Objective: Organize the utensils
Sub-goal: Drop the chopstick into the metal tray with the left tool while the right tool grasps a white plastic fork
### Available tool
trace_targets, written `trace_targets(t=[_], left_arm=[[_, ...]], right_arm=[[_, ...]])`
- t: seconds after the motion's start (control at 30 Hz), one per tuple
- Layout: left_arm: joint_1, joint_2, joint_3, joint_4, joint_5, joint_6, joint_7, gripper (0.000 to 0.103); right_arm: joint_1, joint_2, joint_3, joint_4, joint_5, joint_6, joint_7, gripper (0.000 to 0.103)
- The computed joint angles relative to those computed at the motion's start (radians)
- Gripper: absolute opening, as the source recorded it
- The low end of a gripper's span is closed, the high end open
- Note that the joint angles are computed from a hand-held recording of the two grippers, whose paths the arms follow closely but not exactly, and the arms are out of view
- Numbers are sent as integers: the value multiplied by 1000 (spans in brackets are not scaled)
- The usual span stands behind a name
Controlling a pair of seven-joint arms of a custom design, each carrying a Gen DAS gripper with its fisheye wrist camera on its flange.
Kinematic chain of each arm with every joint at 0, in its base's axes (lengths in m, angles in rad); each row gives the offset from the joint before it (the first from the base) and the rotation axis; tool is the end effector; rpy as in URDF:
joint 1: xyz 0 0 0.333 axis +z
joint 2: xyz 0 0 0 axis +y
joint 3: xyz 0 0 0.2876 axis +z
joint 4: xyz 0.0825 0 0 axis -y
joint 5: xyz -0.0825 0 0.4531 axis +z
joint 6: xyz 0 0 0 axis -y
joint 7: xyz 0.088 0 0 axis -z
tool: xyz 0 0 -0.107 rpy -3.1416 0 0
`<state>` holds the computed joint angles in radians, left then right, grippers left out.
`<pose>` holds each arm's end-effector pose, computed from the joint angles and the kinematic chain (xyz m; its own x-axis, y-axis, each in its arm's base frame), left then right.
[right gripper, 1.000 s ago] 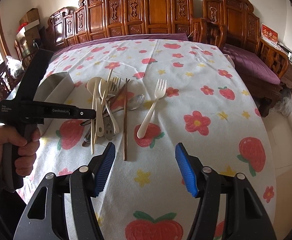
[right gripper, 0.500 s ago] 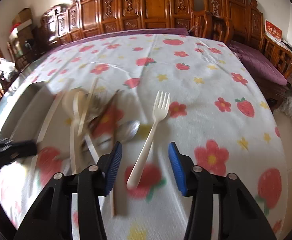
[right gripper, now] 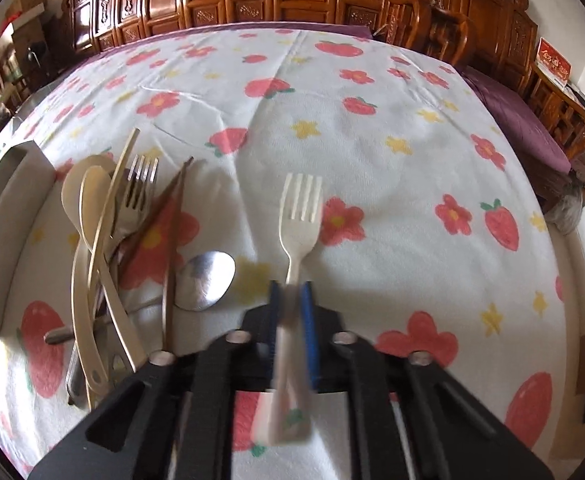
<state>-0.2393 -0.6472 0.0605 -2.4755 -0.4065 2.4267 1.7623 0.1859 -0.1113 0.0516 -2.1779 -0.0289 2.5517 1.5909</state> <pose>0.4771 -0.0862 0.5375 -0.2341 -0.9200 0.3143 -0.8270 0.0185 -0.5620 0.5981 0.1456 0.4313 0.2310 -0.9727 0.0218 -0.8583 -0.2143 -0.4662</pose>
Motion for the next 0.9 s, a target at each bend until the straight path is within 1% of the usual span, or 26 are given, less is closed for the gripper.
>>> trace_targets(t=[0.17,0.33,0.47,0.67,0.9], left_arm=[[36,-5,13,14,28,-7,6,3],[85,11,30,44,68,-25,22,3],[128,49,41,76,88,-39,31,3],[191,115,28,116,139,-60,34,4],[235,129,6,106,188,-83,11,4]], right_arm=[[-7,-45,-1,-38,-7,-11,4,8],[1,-113,0,-78,52,14,-30,8],[26,-150,15,-78,97,27,-82,8],[88,-169,31,-53,196,35,-156,8],[146,-171,53,-26,271,32,-193,9]])
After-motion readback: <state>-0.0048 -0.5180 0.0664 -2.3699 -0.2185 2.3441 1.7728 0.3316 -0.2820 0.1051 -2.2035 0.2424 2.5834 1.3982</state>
